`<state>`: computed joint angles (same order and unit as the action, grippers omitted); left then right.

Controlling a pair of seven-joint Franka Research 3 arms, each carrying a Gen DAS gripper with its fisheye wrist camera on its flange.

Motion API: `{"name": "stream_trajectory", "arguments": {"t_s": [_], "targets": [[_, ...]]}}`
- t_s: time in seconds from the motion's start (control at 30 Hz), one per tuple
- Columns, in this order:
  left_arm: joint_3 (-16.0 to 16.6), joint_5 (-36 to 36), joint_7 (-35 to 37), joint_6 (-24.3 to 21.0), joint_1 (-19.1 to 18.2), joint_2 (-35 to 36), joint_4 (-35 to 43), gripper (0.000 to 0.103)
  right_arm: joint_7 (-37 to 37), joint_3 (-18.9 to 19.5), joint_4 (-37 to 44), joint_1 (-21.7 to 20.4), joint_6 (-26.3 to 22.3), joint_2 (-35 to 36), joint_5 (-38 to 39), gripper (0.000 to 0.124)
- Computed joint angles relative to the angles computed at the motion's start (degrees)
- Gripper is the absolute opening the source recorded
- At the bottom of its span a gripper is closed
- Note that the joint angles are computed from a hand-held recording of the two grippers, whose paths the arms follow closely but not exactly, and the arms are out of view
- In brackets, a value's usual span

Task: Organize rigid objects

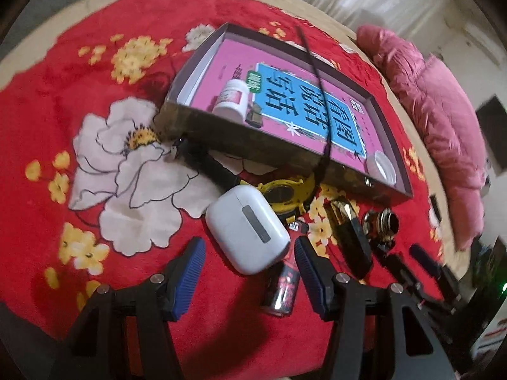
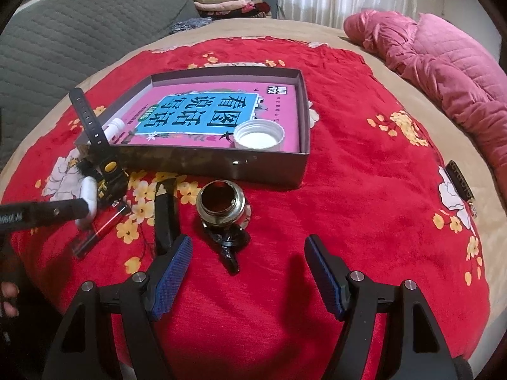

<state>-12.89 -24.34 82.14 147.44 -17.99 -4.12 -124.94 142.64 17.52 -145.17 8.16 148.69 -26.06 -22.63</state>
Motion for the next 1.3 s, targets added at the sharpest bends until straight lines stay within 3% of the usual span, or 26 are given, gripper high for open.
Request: {"name": "stream_trajectory", "arguments": {"t_s": [0.4,0.77,0.97,1.23,1.3], "targets": [[-0.42,-10.41,3.88,-1.14,2.01,4.16,3.09,0.058,0.06,-0.16,0.15,0.06,0.56,0.6,-0.19,0.075],[-1.6,-9.83,3.34,-4.14,3.25,6.98,6.27,0.059,-1.62,-1.15,1.11,0.62,-0.33,3.15,-0.12,0.075],[-2.21,-7.77,2.52,-3.42,3.28,7.91,6.83,0.059,-2.05,-1.96,1.71,1.11,-1.01,4.86,-0.87,0.074],[-2.59,1.15,-3.11,-6.26,2.78,9.59,9.89,0.057,-4.02,-2.67,1.96,2.37,0.86,5.82,-1.44,0.032],[-2.69,3.2,-4.49,-6.91,2.69,9.91,10.54,0.054,-4.15,-2.69,1.89,2.41,1.19,5.81,-1.39,0.03]]}}
